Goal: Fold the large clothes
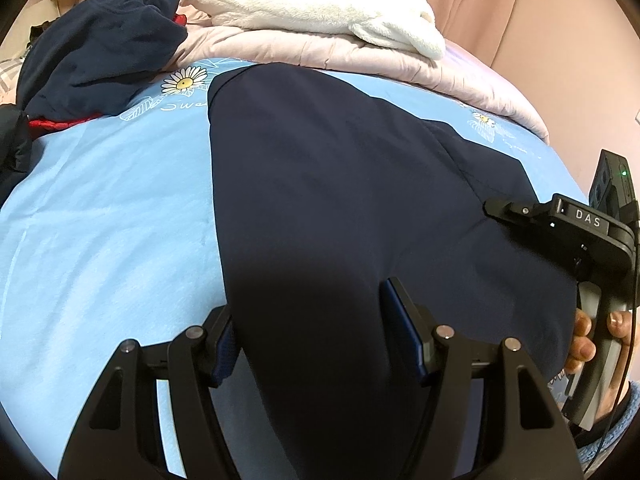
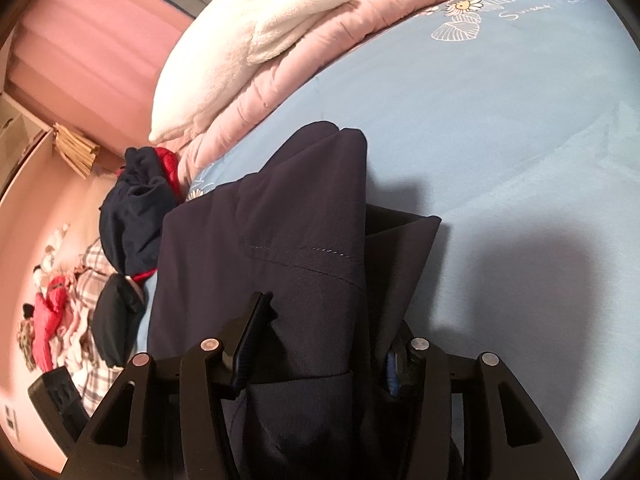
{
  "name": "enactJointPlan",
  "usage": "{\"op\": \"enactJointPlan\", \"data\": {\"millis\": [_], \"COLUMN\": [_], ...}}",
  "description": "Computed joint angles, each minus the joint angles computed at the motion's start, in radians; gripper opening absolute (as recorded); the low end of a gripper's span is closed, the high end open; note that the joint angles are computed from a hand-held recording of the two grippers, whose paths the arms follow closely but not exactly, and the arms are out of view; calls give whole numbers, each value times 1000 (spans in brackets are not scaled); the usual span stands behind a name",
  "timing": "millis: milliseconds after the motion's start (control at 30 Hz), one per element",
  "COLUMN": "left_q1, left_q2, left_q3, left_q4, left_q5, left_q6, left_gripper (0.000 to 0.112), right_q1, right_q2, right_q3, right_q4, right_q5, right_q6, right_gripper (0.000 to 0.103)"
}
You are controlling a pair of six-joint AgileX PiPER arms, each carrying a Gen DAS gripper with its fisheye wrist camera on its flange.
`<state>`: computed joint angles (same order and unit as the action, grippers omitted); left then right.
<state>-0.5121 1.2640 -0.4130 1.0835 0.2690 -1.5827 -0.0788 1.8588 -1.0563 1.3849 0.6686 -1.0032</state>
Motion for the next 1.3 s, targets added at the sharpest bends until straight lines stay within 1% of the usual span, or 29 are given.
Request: {"op": "enactJointPlan", "data": {"millis": [300, 433, 533, 767, 1000, 1067, 1200, 1300], "left_q1": [-9, 13, 12, -23, -31, -31, -38, -57], "left_q2": [0, -4, -10, -25, -58, -73, -101, -123], "left_q3": [-4, -3, 1, 13, 27, 33, 45, 53], "left_q4": [-43, -79, -82, -73, -128, -152, -195, -209], "left_q5": [20, 10, 13, 45, 64, 70, 88, 118], "left_q6": [38, 95, 103, 72, 121, 141, 174, 176], "left_gripper": [66, 66, 66, 66, 66, 66, 66, 66], "right_q1": [-4, 4, 2, -4, -2, 2, 15, 13], "right_q2": [-22, -27, -28, -40, -64, -82, -137, -175], "right_q3": [0, 0, -1, 8, 27, 38, 77, 103], "right_q4": [-62, -76, -84, -93, -111, -119, -138, -153], "right_q5": [-43, -60, -62, -71, -94, -113, -183, -219], "right_q6": [44, 55, 60, 75, 90, 91, 83, 75], "right_gripper": [51, 52, 51, 52, 52, 51, 52, 51]}}
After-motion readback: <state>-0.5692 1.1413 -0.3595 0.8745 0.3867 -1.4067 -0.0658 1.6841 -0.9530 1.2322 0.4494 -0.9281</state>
